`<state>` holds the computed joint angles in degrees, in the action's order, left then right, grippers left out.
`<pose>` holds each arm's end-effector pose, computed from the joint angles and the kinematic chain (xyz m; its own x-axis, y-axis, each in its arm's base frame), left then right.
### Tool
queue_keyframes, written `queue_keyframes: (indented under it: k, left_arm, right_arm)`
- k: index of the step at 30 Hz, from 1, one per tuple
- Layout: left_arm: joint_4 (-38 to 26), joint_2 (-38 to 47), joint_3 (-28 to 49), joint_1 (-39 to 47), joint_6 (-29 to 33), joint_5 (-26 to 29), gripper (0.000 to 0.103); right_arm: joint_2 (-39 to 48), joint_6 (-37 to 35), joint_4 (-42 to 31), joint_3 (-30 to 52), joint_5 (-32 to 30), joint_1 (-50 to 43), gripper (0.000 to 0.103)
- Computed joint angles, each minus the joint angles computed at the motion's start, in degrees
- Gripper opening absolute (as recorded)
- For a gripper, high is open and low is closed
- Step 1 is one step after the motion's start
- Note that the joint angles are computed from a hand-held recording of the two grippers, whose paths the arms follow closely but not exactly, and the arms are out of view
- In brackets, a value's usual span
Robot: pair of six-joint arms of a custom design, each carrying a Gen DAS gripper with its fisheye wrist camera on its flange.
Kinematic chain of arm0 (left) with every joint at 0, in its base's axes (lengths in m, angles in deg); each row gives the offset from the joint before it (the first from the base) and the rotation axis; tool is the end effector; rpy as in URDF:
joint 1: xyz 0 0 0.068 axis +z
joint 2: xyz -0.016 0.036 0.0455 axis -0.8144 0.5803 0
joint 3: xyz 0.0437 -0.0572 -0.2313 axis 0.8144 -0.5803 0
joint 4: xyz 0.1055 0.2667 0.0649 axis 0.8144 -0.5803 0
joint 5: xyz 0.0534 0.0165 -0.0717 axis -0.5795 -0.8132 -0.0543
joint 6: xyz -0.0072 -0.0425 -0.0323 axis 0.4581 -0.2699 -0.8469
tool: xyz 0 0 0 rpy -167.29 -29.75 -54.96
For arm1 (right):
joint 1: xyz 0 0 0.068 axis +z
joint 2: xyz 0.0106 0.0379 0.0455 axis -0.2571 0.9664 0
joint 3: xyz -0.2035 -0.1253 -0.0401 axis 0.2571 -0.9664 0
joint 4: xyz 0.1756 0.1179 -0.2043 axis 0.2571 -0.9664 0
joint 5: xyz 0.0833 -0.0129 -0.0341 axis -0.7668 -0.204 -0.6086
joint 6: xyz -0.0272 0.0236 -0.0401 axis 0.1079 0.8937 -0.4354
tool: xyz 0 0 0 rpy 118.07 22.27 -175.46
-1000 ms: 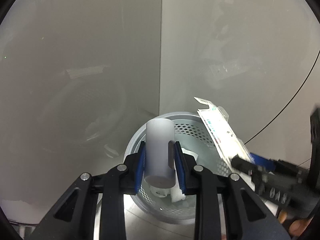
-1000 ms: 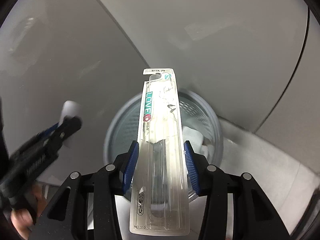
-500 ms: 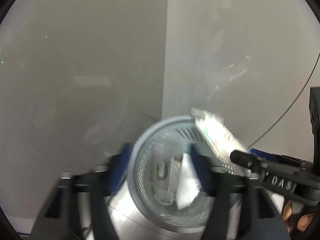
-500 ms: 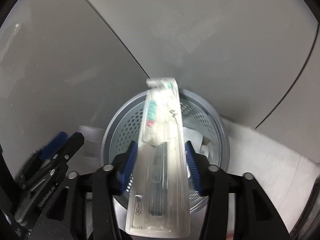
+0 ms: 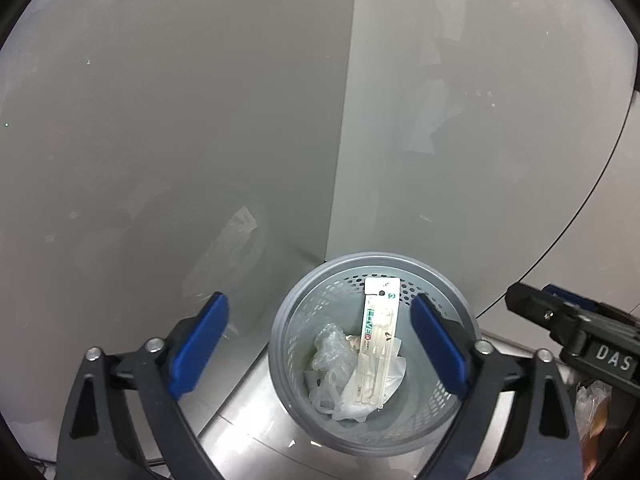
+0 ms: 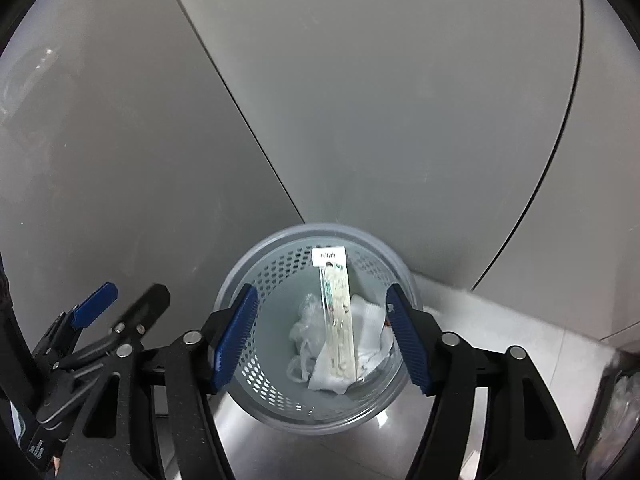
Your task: Collect trash
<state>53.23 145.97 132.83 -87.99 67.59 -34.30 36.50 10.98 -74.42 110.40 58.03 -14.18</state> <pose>0.2253 -0.1471 0.2371 -0.6695 0.2923 -0.6828 0.4474 0.8926 -0.0566 0.1299 0.0009 0.2653 -0.7006 0.4702 -0.5367 0.3838 0.8824 0.2720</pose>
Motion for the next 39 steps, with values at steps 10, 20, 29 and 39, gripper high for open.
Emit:
queue_keyframes:
  k: [10, 20, 29, 39]
  left_arm:
    - [-6.25, -4.95, 2.49, 2.44, 0.52, 0.44, 0.095]
    - [-10.26, -8.44, 4.79, 2.55, 2.26, -0.76, 0.097]
    - [-10.55, -8.86, 5.08, 2.08, 1.58, -1.79, 0.097]
    - [-10.23, -10.19, 4.66, 1.38, 1.77, -3.24, 0.097]
  right_arm:
    - [0.89, 6.04, -3.71, 5.8, 6.23, 8.39, 0.067]
    - [-0.59, 10.57, -8.11, 7.41, 12.3, 13.34, 0.067]
    - [-2.22, 10.7, -10.18, 7.54, 13.73, 13.4, 0.067]
    - [-0.99, 16.07, -13.51, 10.05, 20.58, 21.95, 0.067]
